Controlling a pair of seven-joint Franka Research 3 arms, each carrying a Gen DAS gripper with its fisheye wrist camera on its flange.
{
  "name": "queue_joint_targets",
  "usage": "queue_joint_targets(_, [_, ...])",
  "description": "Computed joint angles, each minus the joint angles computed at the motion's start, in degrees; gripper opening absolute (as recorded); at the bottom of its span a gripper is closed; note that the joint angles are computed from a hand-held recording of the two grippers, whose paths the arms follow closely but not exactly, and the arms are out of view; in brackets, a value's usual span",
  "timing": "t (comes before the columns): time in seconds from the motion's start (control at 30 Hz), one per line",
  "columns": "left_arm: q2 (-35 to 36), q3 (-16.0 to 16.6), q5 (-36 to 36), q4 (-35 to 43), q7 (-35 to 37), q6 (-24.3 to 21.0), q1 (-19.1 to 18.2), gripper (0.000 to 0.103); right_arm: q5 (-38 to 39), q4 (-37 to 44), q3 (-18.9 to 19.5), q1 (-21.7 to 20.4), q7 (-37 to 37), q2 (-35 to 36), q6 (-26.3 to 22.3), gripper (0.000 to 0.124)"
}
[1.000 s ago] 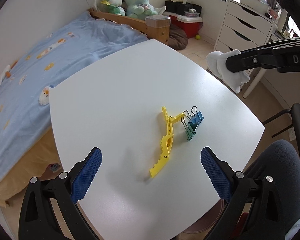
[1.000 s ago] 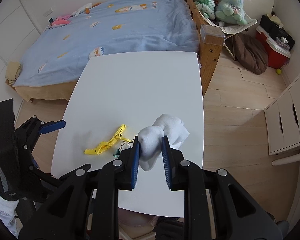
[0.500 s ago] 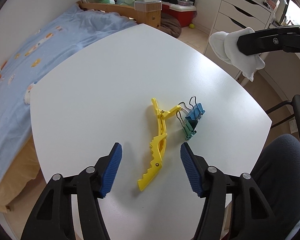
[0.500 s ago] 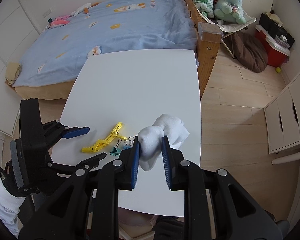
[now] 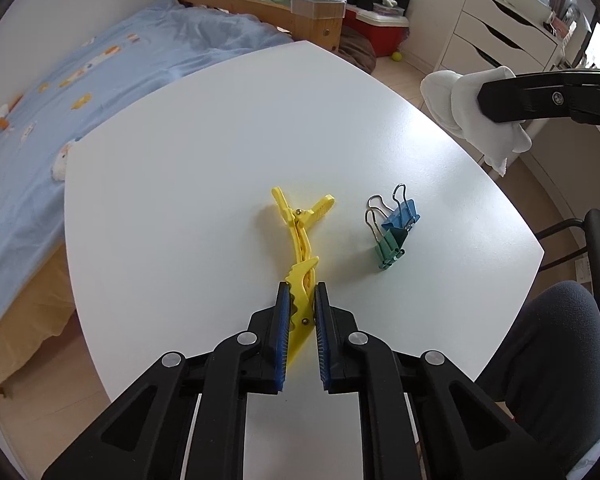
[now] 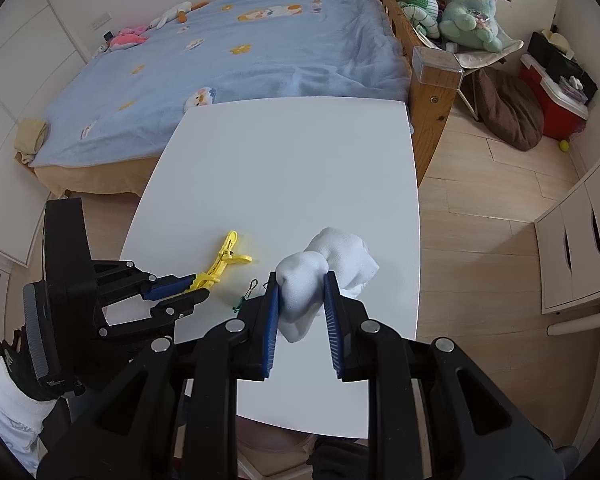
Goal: Collect trash
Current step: 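Grasp the yellow plastic clip with the left tool while the right tool holds the socks, then carry both tools over the pink bin and release the socks and yellow clip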
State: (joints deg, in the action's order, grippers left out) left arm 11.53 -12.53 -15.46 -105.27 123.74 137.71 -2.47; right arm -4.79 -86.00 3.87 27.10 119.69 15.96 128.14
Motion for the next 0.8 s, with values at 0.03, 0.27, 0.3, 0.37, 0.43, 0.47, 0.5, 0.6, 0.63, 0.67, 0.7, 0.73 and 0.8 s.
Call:
queue_joint_targets(0.03, [-0.29, 0.05, -0.24, -0.29, -0.15, 0.31, 0.1, 0.011, -0.05, -0.02, 0.0, 0.03, -0.02, 0.0, 0.08, 0.021])
queue_joint_targets(0.27, [-3.9, 0.47, -3.27, -2.87, 0.25, 1.7, 0.47, 0.011, -0.97, -1.23, 0.13, 0.49, 0.13, -0.81, 1.4, 0.021])
queue_joint_targets(0.3, [-4.54, 0.6, -3.6, -3.3, 0.38, 1.93, 0.36, 0.011, -1.25, -1.33, 0.15, 0.61, 0.21, -0.94, 1.51, 0.021])
queue_joint_targets(0.37, [-6.18, 0.91, -4.64, -4.56, 0.92, 2.58, 0.16, 0.011, -1.55, -2.24, 0.28, 0.76, 0.27, -1.71, 2.14, 0.021])
queue_joint_targets(0.43, [-7.81, 1.33, -6.09, -5.71, 1.67, 2.98, -0.11, 0.011, -2.08, -3.29, 0.42, 0.92, 0.42, -2.62, 2.85, 0.021])
queue_joint_targets(0.47, [-8.66, 1.59, -6.76, -6.32, 2.01, 3.2, -0.28, 0.011, -2.25, -3.87, 0.53, 0.96, 0.45, -3.15, 3.22, 0.021])
queue_joint_targets(0.5, [-9.64, 1.86, -7.63, -7.04, 2.56, 3.45, -0.47, 0.011, -2.45, -4.7, 0.67, 1.01, 0.52, -3.84, 3.74, 0.021])
queue_joint_targets(0.6, [-12.57, 2.82, -9.75, -9.37, 4.22, 4.55, -1.31, 0.011, -3.09, -7.61, 1.18, 1.02, 0.64, -6.24, 5.41, 0.021])
queue_joint_targets(0.63, [-13.62, 3.22, -10.64, -10.16, 4.87, 4.79, -1.64, 0.011, -3.41, -8.78, 1.4, 1.05, 0.78, -7.21, 6.03, 0.021])
queue_joint_targets(0.67, [-14.73, 3.66, -11.61, -11.04, 5.54, 5.09, -2.0, 0.011, -3.92, -9.98, 1.64, 1.1, 1.02, -8.23, 6.62, 0.021])
queue_joint_targets(0.7, [-15.83, 4.11, -12.36, -11.94, 6.0, 5.48, -2.39, 0.011, -4.25, -11.19, 1.94, 1.11, 1.21, -9.24, 7.26, 0.021])
queue_joint_targets(0.73, [-16.75, 4.56, -13.11, -12.63, 6.4, 5.67, -2.84, 0.011, -4.51, -12.46, 2.27, 1.1, 1.44, -10.26, 8.05, 0.021])
queue_joint_targets(0.8, [-18.67, 5.44, -14.18, -14.18, 7.24, 6.28, -3.71, 0.011, -5.42, -14.62, 2.95, 1.08, 2.03, -12.18, 9.14, 0.021])
